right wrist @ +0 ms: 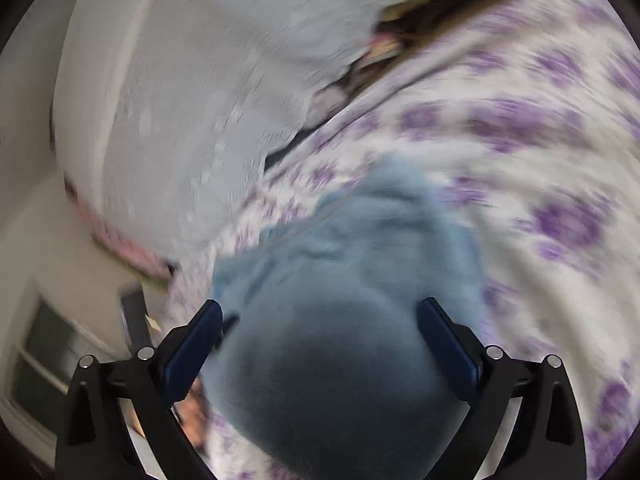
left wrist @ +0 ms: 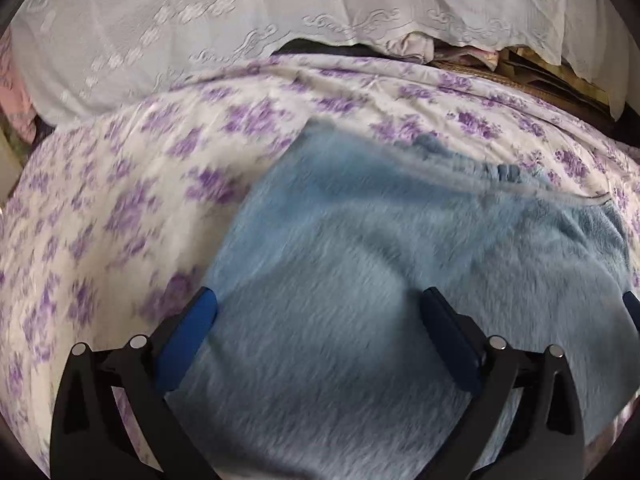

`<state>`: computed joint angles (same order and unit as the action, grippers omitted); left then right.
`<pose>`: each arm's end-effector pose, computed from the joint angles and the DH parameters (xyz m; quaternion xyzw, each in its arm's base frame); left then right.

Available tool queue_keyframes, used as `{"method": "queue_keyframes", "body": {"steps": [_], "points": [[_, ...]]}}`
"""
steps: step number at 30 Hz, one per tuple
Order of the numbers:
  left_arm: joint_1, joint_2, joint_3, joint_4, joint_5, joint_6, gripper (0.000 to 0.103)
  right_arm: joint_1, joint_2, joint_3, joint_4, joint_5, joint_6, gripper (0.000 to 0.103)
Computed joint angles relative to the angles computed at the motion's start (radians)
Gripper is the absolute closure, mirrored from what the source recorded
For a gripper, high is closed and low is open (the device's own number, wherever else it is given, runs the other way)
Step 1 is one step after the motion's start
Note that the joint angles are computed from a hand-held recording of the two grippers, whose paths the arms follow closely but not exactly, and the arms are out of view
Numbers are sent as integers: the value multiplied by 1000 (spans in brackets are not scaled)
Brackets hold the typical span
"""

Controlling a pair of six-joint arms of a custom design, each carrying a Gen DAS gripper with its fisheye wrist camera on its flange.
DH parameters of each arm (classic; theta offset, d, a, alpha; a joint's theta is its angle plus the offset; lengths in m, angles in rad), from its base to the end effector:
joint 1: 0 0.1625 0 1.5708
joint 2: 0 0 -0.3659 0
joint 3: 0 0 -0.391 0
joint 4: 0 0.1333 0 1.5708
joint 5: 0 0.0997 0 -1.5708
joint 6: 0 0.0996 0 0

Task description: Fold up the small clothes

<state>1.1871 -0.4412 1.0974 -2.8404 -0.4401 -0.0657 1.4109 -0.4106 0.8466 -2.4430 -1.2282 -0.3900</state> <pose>-0.0723 -0.7760 0.1029 -0.0322 0.8205 -0.3623 0.4411 0.0341 -0.8360 0.1005 -0.1471 0.9514 -0.2504 0.1023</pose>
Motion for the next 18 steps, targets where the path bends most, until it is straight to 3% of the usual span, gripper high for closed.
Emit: {"method": "queue_keyframes", "body": {"steps": [3,5,7,9,11,13,16,18], "points": [[-27,-25,70,-51,80,-3,4,1,-81,132,-108,-10,-15,4],[-42,-26,92,-98,124,25,4,11,-124,212,-163,-22,-60,4],[-56,-55,143,-120,123,15,4,35,-167,303,-206,-44,-138,4],[-63,-82,188,-132,108,-3,4,69,-190,382,-297,-121,-232,4],[-69,-90,212,-138,120,-14,4,114,-179,455,-465,-252,-374,4],[-69,-87,220,-123,134,-30,4,130,-159,475,-545,-317,-455,4],[-52,-72,201,-73,129,-60,4,148,-83,385,-508,-488,-486,4],[-31,-67,190,-49,89,-75,4,134,-70,353,-454,-499,-472,3]]}}
